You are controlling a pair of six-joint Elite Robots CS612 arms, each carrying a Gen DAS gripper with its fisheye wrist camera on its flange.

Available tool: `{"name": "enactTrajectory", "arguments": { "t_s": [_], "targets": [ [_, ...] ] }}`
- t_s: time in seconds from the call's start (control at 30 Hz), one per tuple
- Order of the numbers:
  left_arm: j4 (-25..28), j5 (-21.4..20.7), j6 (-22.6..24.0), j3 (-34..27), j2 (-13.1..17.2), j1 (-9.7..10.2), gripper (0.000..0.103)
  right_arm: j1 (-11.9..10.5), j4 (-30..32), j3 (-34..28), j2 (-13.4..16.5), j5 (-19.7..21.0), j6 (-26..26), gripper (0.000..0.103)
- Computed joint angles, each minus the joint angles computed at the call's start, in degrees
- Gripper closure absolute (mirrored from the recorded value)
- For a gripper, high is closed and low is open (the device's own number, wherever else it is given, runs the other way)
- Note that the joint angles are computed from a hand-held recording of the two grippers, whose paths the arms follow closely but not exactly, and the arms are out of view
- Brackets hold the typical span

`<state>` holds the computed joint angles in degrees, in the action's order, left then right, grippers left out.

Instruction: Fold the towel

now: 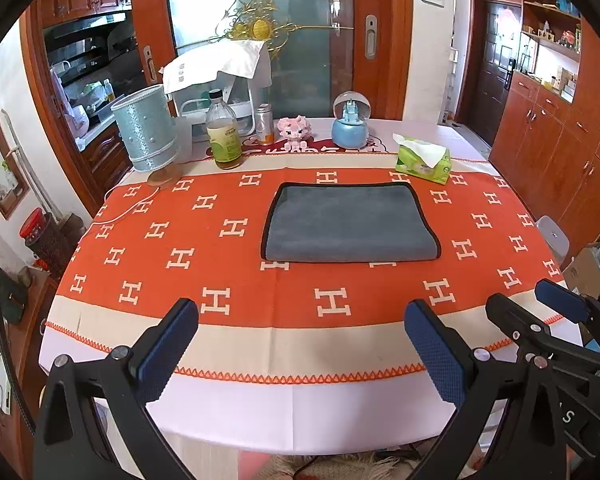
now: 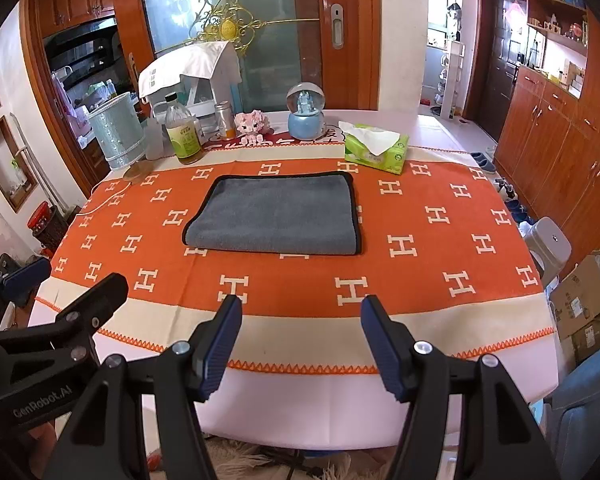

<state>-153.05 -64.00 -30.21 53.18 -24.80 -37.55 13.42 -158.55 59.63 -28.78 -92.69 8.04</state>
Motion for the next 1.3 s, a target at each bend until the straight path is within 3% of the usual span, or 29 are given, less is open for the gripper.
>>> {"name": "enactTrajectory", "arguments": {
  "t_s": [1.3],
  "targets": [
    [0.71,-0.42,-0.28,-0.65,0.29,0.36,0.001,0.28,2.0,-2.67,1.28,-0.56,0.0,0.041]
  ]
}}
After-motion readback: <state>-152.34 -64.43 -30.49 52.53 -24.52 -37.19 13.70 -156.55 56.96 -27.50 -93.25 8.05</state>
